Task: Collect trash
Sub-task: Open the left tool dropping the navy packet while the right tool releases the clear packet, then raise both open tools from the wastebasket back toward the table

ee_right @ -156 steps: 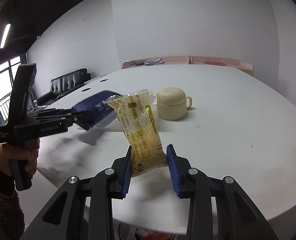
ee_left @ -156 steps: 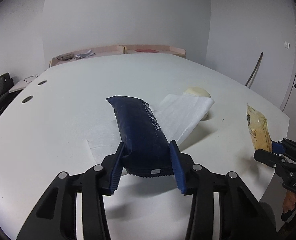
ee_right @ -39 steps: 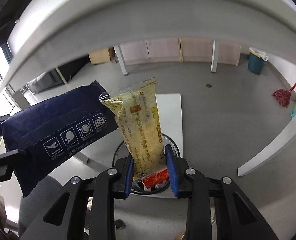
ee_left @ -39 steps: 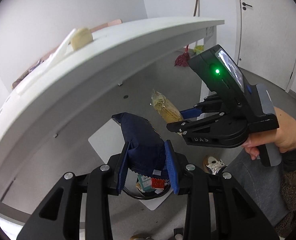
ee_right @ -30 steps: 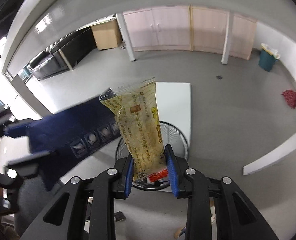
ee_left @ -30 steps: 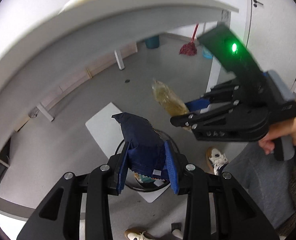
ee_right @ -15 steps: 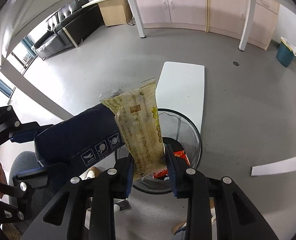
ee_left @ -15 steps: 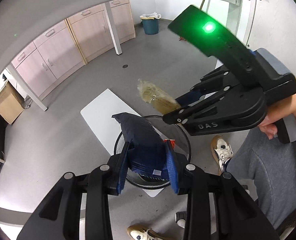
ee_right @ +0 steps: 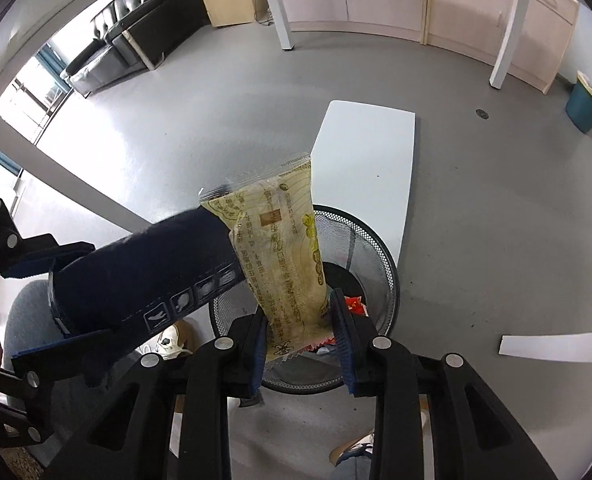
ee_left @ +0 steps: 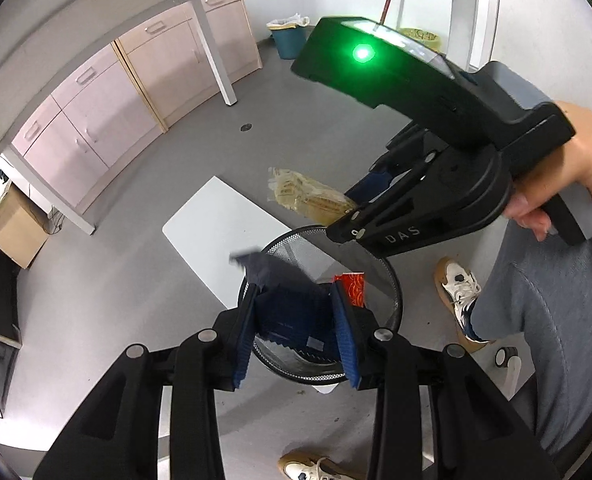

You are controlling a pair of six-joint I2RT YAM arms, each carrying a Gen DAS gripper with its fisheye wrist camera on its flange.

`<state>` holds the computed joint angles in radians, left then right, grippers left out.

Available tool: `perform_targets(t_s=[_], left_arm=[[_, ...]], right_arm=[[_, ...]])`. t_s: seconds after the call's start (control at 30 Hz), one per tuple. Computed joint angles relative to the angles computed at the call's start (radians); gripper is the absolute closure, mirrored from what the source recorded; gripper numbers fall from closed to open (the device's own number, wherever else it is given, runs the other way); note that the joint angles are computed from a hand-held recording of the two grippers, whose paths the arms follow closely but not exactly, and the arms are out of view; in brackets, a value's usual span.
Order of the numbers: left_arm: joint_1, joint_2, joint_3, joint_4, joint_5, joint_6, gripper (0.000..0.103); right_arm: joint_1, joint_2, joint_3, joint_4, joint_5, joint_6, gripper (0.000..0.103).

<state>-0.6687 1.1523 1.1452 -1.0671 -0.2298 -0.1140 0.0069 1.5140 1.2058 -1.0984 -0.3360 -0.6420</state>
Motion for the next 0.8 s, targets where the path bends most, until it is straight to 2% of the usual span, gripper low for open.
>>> perform_targets(t_s=[0.1,0.13,0.17,0.2,0.23,0.27,0.3,0.4,0.5,0.8], left_arm=[[0.017,-0.019,-0.008,0.010,0.005,0.006,0.066],[0.019,-0.026,-0.018,0.020,0.003,0.004,0.065],[0.021,-0.035,-0.025,0.029,-0.004,0.001,0.060],[0.031,-0.041,-0.028,0.034,-0.007,0.008,0.055],[0.031,-0.048,-0.029,0.037,-0.010,0.011,0.048],[0.041,-0.057,-0.035,0.045,-0.006,0.023,0.026],[0.026,-0.064,-0.032,0.041,-0.041,0.010,0.016],[0.022,-0.081,-0.019,0.016,-0.039,0.011,0.004],[0.035,-0.090,0.018,-0.034,0.005,0.001,0.005],[-0.025,-0.091,0.080,-0.089,0.008,-0.008,0.005]], right_arm=[[0.002,0.001,0.001,-0.005,0.002,-0.004,0.068],[0.004,0.003,0.002,-0.007,0.005,-0.005,0.066],[0.003,-0.013,-0.024,0.032,0.000,-0.002,0.058],[0.005,-0.007,-0.024,0.038,0.008,0.002,0.027],[0.007,-0.008,-0.030,0.046,0.023,0.013,0.004],[0.009,-0.012,-0.037,0.051,0.037,0.018,0.003],[0.011,-0.017,-0.041,0.048,0.048,0.015,0.003],[0.007,-0.043,-0.057,0.053,0.064,0.008,0.003],[-0.005,-0.070,-0.070,0.057,0.071,0.002,0.003],[-0.059,-0.168,-0.045,-0.049,0.018,-0.067,0.003]])
